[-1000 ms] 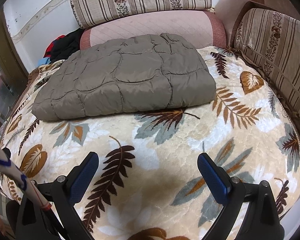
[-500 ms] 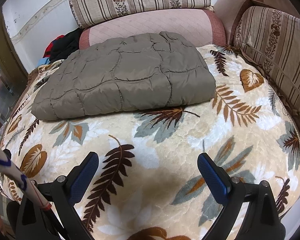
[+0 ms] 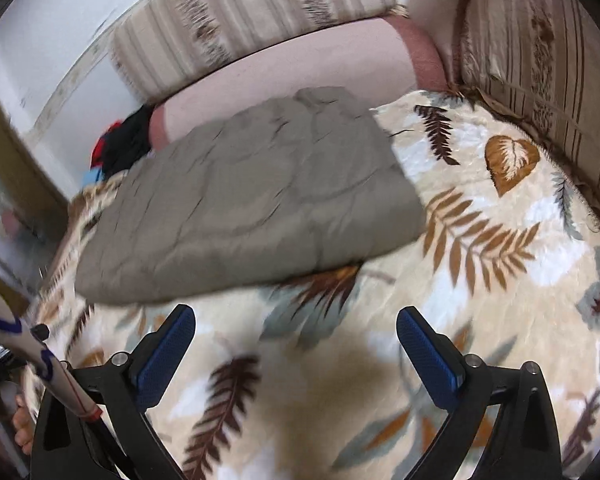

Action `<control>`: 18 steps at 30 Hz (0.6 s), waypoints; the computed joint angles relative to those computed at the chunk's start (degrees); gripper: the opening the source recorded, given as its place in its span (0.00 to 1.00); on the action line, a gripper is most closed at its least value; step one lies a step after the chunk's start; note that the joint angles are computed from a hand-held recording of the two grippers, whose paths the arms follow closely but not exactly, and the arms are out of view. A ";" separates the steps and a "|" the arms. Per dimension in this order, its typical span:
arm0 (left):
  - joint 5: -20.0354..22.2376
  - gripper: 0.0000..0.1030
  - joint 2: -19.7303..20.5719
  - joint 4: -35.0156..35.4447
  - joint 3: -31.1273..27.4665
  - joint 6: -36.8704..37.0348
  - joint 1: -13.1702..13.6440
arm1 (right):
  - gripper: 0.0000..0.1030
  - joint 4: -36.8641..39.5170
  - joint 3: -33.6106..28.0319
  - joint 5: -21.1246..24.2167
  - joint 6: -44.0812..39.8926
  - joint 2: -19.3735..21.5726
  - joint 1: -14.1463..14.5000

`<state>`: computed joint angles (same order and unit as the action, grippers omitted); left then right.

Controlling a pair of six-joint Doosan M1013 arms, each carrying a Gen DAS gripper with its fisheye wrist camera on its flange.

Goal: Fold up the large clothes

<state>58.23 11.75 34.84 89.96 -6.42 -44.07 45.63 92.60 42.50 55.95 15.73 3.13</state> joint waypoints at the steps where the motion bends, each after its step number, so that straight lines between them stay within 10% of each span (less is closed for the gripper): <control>1: -1.30 0.95 -0.27 1.11 0.55 0.28 1.02 | 1.00 0.86 -1.08 1.07 0.61 1.06 -0.49; 7: -21.10 0.95 -1.03 -6.10 5.59 5.15 10.35 | 1.00 5.92 -8.64 8.18 8.74 9.37 -3.13; 12: -37.84 0.95 1.69 -25.05 7.35 23.60 16.62 | 1.00 7.06 -13.29 11.46 10.27 14.11 -2.88; 18: -39.44 1.00 5.89 -42.82 4.39 45.07 19.32 | 1.00 10.88 -19.30 18.34 9.46 19.25 -2.60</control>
